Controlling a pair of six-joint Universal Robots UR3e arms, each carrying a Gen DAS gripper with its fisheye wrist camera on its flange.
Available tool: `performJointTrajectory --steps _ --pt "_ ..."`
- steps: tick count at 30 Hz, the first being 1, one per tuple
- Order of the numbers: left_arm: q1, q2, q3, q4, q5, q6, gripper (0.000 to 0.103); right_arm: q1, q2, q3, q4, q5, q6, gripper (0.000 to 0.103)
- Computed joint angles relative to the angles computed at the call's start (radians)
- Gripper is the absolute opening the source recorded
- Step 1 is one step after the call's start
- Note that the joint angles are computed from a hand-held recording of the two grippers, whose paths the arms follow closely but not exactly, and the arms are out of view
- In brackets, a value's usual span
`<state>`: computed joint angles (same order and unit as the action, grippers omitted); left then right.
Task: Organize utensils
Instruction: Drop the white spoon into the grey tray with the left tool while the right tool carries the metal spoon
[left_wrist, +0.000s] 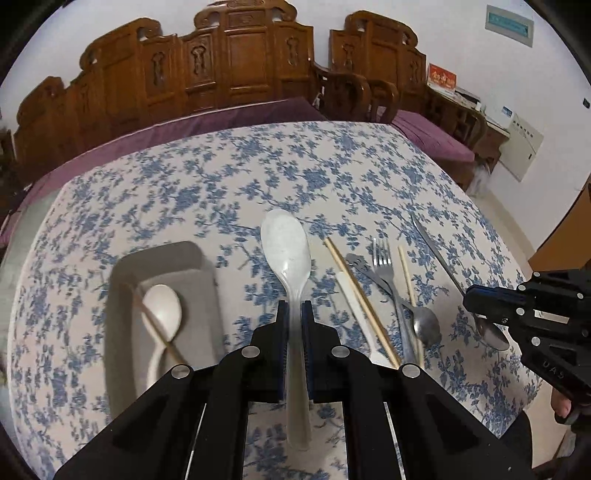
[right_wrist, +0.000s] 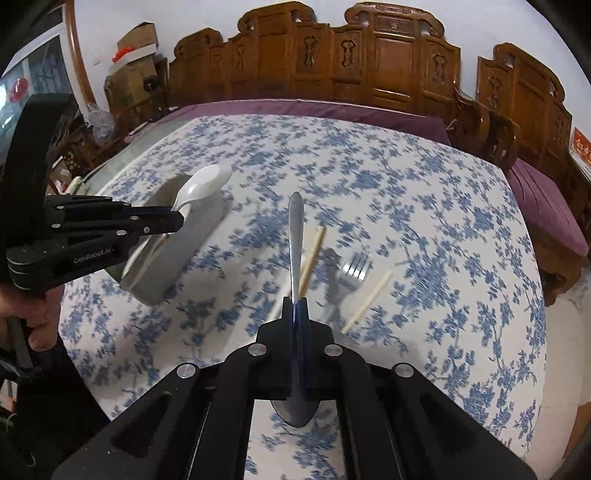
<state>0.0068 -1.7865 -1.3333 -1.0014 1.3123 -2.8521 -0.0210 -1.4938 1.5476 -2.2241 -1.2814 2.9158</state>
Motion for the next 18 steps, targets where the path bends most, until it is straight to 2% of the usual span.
performJointTrajectory --steps 10,18 --pt "0.117 0.045 -0.032 -0.021 -0.040 0.063 0.007 0.100 0.054 -0.103 0.002 -0.017 0.071 0.003" --pt "0.218 -0.003 -0.013 -0.045 -0.054 0.081 0.007 0.160 0.129 -0.202 0.010 -0.026 0.118 0.003"
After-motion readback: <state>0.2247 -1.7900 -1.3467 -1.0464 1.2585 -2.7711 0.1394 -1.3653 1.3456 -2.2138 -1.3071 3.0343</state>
